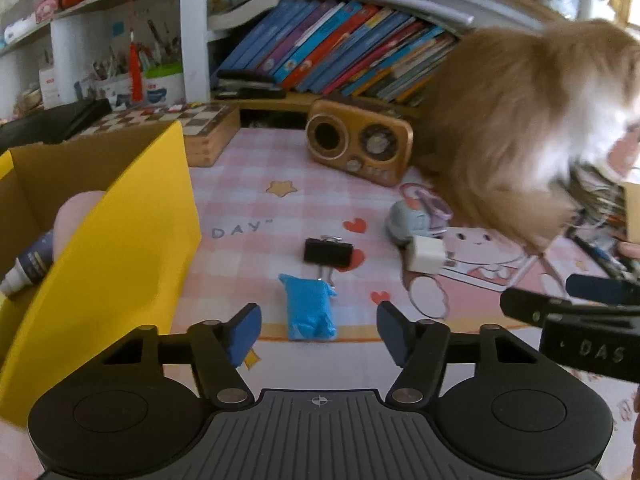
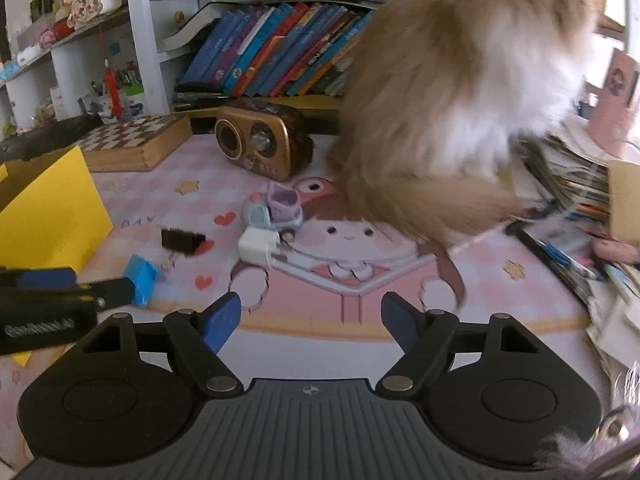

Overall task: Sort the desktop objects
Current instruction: 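Reach the left tool to the blue packet while the right tool reaches the white charger plug, then close the left tool on the blue packet while the right tool grasps the white charger plug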

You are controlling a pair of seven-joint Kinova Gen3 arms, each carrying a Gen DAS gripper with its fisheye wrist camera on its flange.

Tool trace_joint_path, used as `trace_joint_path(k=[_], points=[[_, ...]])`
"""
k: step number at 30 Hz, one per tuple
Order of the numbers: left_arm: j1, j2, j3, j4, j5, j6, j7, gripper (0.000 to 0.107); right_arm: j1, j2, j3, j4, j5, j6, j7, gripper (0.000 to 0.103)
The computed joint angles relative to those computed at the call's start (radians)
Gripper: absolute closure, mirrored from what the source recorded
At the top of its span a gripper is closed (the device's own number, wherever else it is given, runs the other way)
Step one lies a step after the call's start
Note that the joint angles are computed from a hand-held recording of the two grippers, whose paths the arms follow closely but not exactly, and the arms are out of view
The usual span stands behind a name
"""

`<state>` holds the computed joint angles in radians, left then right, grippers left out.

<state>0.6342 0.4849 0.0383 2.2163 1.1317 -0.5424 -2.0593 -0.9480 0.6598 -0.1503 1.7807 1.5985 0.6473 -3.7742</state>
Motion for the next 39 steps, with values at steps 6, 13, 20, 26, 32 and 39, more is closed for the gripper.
trace_joint_path(k=[6,13,20,26,32,39], points=[[-0.020,0.055,-0.016,-0.074,0.089,0.037,-0.095,0.056,0.056,0.047,0.002,-0.075,0.055,-0.086,0.039,0.027],[-0.057,0.096,0.010,-0.128,0.181,0.055,-0.210,0.068,0.088,0.110,0.019,-0.170,0.022,-0.165,0.141,0.030],[-0.070,0.082,0.035,-0.106,0.188,0.020,-0.195,0.081,0.073,0.164,0.086,-0.252,-0.105,-0.225,0.288,0.032],[-0.065,0.008,0.046,-0.041,0.126,0.004,-0.109,0.082,0.053,0.185,0.140,-0.278,-0.181,-0.279,0.348,0.044],[-0.035,-0.053,0.046,0.011,0.092,-0.021,-0.050,0.082,-0.004,0.202,0.229,-0.289,-0.197,-0.320,0.339,0.059],[-0.018,-0.092,0.056,0.050,0.089,-0.053,-0.029,0.082,-0.085,0.188,0.345,-0.251,-0.148,-0.389,0.235,0.059]])
